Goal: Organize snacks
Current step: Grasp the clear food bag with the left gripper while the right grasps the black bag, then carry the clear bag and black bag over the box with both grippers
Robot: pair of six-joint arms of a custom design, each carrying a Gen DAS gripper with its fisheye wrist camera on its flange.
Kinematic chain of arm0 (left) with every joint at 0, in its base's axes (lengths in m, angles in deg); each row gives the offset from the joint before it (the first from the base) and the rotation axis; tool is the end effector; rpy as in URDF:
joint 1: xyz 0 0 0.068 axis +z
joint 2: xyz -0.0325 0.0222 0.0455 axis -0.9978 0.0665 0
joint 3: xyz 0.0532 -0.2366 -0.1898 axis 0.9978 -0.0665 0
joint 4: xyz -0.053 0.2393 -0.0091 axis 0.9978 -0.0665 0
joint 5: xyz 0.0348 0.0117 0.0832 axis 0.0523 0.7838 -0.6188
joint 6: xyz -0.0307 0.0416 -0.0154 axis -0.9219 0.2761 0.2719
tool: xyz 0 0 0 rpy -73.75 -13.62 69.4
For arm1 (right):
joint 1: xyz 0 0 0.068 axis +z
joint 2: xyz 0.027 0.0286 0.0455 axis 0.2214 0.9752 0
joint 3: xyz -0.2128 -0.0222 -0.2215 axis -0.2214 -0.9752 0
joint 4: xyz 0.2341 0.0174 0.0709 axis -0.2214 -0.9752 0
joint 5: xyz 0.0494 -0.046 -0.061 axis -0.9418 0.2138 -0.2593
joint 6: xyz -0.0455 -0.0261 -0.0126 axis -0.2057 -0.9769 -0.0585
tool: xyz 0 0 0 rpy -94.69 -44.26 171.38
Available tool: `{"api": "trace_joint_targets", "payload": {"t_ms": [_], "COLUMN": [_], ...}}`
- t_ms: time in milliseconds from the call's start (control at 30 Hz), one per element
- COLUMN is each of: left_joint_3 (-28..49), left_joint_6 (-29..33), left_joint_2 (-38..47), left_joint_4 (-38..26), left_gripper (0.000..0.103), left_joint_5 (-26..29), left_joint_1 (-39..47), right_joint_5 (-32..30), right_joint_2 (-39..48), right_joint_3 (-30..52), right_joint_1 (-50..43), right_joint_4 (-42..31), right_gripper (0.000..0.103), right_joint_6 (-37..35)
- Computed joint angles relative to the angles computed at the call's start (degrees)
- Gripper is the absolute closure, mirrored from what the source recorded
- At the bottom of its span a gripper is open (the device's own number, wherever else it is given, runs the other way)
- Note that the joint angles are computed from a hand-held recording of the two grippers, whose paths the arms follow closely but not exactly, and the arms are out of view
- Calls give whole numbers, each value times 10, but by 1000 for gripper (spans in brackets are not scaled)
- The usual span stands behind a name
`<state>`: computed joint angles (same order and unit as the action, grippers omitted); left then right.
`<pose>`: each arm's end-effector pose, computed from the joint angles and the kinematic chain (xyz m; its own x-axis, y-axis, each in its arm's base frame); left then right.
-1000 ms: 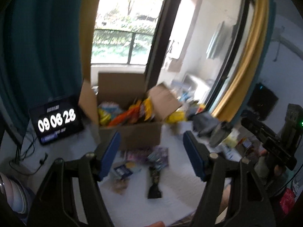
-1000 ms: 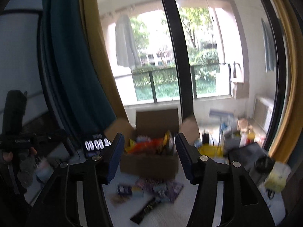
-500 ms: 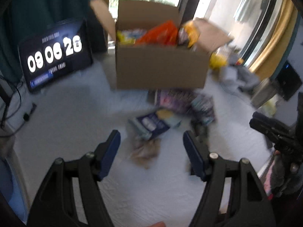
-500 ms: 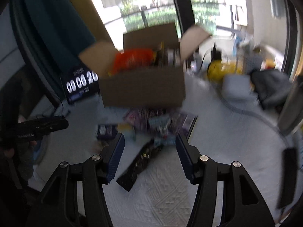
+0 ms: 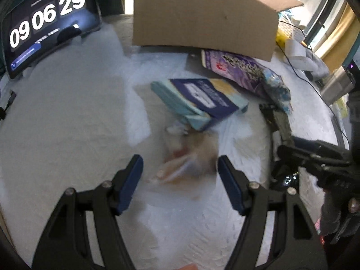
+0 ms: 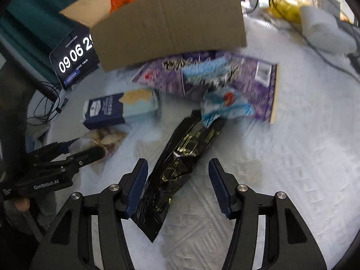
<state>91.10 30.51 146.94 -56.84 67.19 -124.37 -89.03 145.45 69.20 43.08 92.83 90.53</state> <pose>0.2282 -0.1775 0.1039 -0.8702 0.1740 -0.4610 0.2742 0.9484 -0.1596 0.2073 0.1228 0.1163 -0.9002 0.0721 -0.4294 -0.0683 0.9506 0.3028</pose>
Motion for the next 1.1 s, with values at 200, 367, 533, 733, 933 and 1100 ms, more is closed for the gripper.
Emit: {"api": "trace_joint_targets", "payload": {"t_ms": [200, 367, 533, 733, 933, 1100], "left_joint_3": [3, -1, -30, -88, -122, -108], "left_joint_6": [17, 27, 15, -46, -144, -262], "left_joint_2": [25, 27, 6, -61, -179, -310], "left_joint_4": [33, 43, 57, 66, 3, -128], "left_gripper": [34, 44, 55, 57, 57, 56], "left_joint_5": [-9, -41, -24, -45, -117, -185], "left_joint_1": [-13, -28, -35, -81, -156, -238], "right_joint_5": [39, 77, 29, 2, 1, -12], "right_joint_2": [26, 36, 26, -20, -96, -190], "right_joint_3": [4, -20, -59, -112, -155, -165], "right_joint_1": [27, 51, 24, 16, 31, 21], "right_joint_4": [20, 69, 124, 139, 133, 81], "right_gripper": [44, 52, 68, 74, 75, 75], "right_joint_6": [-11, -27, -43, -54, -54, -87]}}
